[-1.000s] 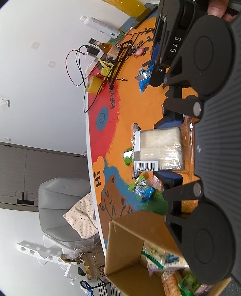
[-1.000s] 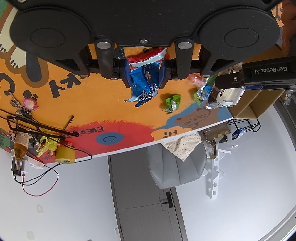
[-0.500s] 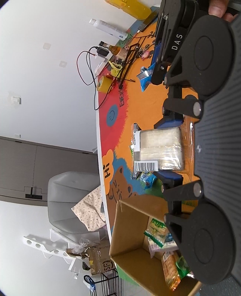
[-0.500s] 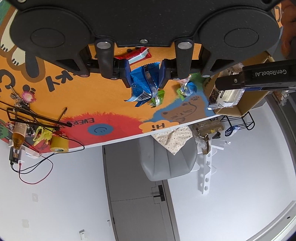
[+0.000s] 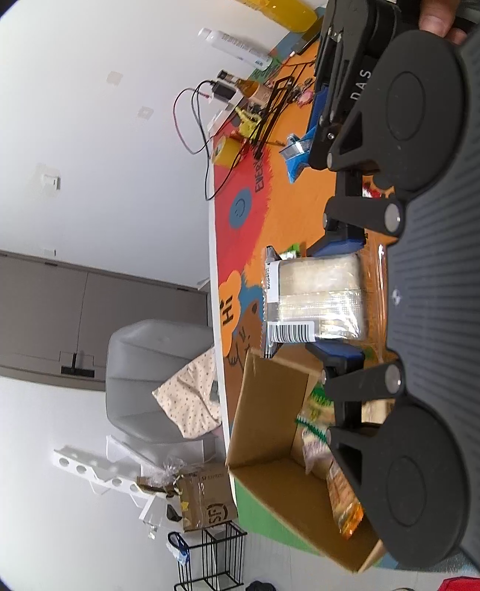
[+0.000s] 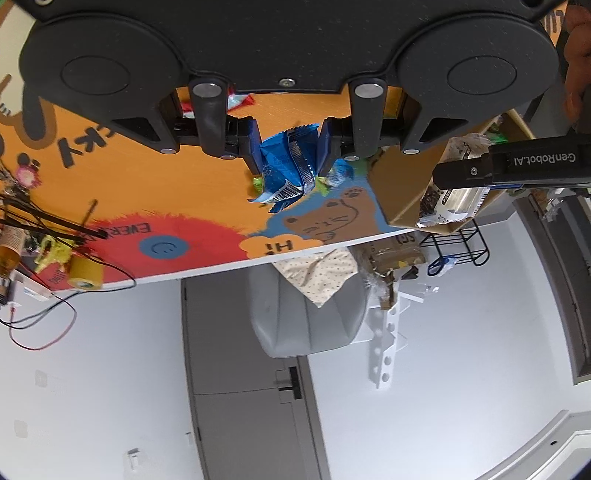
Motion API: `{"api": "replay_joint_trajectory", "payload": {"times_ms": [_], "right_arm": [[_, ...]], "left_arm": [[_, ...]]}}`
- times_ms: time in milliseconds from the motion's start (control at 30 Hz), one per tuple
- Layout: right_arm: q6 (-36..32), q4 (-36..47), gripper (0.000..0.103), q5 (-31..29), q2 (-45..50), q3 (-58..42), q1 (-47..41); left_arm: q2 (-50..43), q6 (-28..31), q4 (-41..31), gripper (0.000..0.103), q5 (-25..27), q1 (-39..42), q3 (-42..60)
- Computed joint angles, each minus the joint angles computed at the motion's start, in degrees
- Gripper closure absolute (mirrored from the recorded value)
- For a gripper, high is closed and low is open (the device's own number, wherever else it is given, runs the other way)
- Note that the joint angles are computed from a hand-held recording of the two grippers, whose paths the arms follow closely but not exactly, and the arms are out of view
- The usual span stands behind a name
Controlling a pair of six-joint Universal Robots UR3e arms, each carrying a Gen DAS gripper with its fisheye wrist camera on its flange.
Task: Organize snacks
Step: 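Carry both snacks over the cardboard box and open both tools inside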
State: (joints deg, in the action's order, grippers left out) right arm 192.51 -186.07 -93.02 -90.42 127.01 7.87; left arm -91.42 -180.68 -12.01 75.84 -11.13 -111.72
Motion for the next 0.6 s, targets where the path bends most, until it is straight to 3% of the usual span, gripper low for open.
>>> {"api": "replay_joint_trajectory", "payload": {"times_ms": [600], "right_arm": [[1.9,1.2,0.074,-0.7,14.9,-17.5,7.9]], "left_arm": [[2.0,2.6,-0.6,0.058,-4.8,13.6,-2.2]]}}
